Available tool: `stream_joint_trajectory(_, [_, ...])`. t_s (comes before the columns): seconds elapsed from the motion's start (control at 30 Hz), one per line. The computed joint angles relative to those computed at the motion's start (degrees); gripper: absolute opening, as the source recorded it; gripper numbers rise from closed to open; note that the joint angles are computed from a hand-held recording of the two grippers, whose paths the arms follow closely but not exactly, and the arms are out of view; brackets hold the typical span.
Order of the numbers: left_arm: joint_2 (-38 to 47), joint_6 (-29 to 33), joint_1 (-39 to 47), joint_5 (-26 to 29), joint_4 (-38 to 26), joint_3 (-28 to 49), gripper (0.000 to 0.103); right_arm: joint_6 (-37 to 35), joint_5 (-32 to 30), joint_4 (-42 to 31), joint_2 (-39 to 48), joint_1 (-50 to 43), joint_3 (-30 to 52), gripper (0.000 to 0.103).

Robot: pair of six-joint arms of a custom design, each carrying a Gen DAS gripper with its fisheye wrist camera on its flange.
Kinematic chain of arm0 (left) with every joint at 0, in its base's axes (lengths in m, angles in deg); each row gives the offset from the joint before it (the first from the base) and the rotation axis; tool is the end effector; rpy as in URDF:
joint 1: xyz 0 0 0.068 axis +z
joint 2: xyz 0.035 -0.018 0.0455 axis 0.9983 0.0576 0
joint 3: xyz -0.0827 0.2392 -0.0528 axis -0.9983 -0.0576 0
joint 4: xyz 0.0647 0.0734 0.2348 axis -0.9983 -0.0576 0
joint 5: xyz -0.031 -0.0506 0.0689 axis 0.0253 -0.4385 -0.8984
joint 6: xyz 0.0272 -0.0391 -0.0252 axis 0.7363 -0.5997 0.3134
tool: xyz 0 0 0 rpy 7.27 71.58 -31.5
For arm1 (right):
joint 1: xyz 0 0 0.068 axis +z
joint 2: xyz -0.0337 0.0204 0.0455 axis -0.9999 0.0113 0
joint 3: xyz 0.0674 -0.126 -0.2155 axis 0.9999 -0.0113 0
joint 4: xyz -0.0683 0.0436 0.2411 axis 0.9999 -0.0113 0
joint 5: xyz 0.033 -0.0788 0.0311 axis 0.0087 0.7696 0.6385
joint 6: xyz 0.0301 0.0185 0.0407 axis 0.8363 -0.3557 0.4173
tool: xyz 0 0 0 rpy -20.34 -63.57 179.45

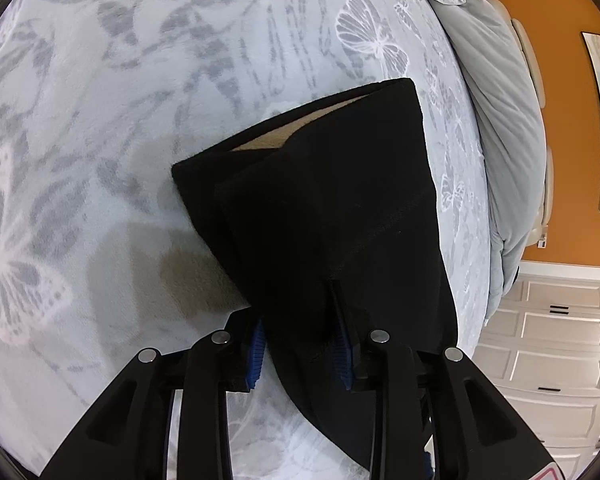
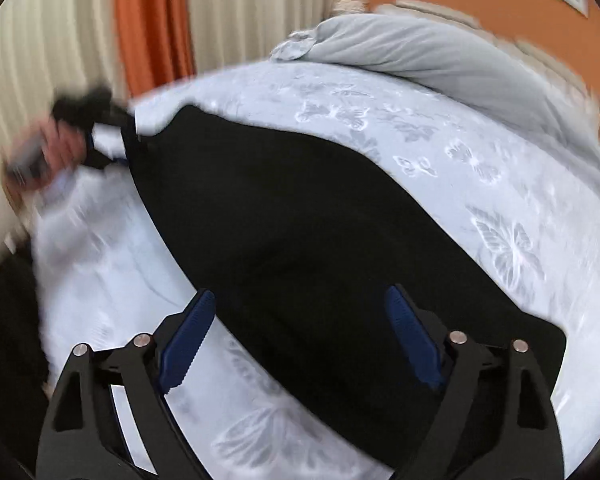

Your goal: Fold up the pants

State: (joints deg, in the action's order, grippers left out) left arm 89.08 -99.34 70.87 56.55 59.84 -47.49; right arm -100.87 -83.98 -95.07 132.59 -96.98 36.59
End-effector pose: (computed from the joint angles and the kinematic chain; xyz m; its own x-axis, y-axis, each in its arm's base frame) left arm 0.2329 -0.0737 0.1493 -0.5402 -0.8411 0.0268 -0.6462 0.3942 -0.6534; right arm 0.2321 -0.0149 0.1909 -0.5393 -0.5723 -0.6178 -0.6895 0.7212 -0.0662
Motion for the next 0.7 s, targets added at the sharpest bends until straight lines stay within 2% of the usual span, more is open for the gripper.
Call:
stream_joint_trajectory(0.07, [0.04, 0.08, -0.1, -0.14, -0.08, 0.1, 0.027, 3.82, 1.22, -1.24, 6.46, 0.61, 4.42, 0.02])
stream_joint_trajectory(0.1, [-0.09, -0.13, -0.22, -0.16, 0.01, -0.02, 0.027, 5.28, -0.8, -2.77, 6.68, -0.48, 7.1, 0.007])
stream_joint_trajectory(0.17, [-0.01, -0.14, 0.17, 0.52, 0.57, -0.14, 0.027, 9.12, -6.01, -3.26, 3.14, -4.31, 10.91, 0.004])
stream_joint_trajectory(0.2, [-0.03, 0.0, 0.52, 1.01, 0.88, -0.29, 0.027, 11.42, -11.94, -4.85, 1.37, -8.06, 14.26, 0.004])
stream_joint_trajectory(0.27, [-0.08, 0.31, 1.02, 1.68, 1.39, -0.64, 0.027, 13.84, -19.48, -6.63, 0.07, -12.6, 18.01, 0.004])
stream_joint_trajectory(0.3, [-0.05, 0.71, 1.21, 1.95, 1.45, -0.75, 0.027, 13.93, -19.88, -7.28, 0.55, -11.96, 18.54, 0.005])
stream_joint_trajectory(0.37, [0.34, 1.56, 1.47, 2.16, 1.36, -0.59, 0.027, 13.13, -13.81, -4.51, 1.87, -7.15, 14.89, 0.01])
stream_joint_trajectory(0.43, [0.6, 1.85, 1.36, 2.01, 1.28, -0.41, 0.027, 9.74, -1.18, -3.56, 9.72, 1.06, 10.86, 0.025])
stream_joint_trajectory(0.47, [0.65, 1.67, 1.3, 1.88, 1.16, -0.28, 0.027, 9.89, 3.95, -0.48, 11.51, 3.65, 7.57, 0.027])
stream_joint_trajectory(0.5, [0.82, 1.84, 1.53, 2.1, 1.21, -0.18, 0.027, 7.45, 2.64, 1.39, 10.43, 3.35, 5.97, 0.028])
stream_joint_trajectory(0.57, [0.92, 1.71, 1.52, 2.27, 1.26, -0.07, 0.028, 5.12, -0.3, -5.13, 7.88, 0.12, 10.24, 0.034])
stream_joint_trajectory(0.6, [0.86, 1.56, 1.61, 2.39, 1.41, -0.22, 0.028, 3.35, -6.25, -10.27, 7.45, -4.63, 14.07, 0.04])
stream_joint_trajectory(0.63, [0.98, 1.39, 1.62, 2.48, 1.6, -0.26, 0.028, 0.3, -12.57, -14.48, 7.16, -9.6, 16.84, 0.049])
stream_joint_trajectory(0.67, [1.23, 1.34, 1.7, 2.62, 1.76, -0.24, 0.028, -1.66, -15.13, -16.38, 6.68, -11.78, 17.66, 0.071])
stream_joint_trajectory(0.7, [1.43, 1.37, 1.75, 2.63, 1.81, -0.19, 0.028, -4.45, -16.58, -18.37, 6.1, -13.7, 18.46, 0.08])
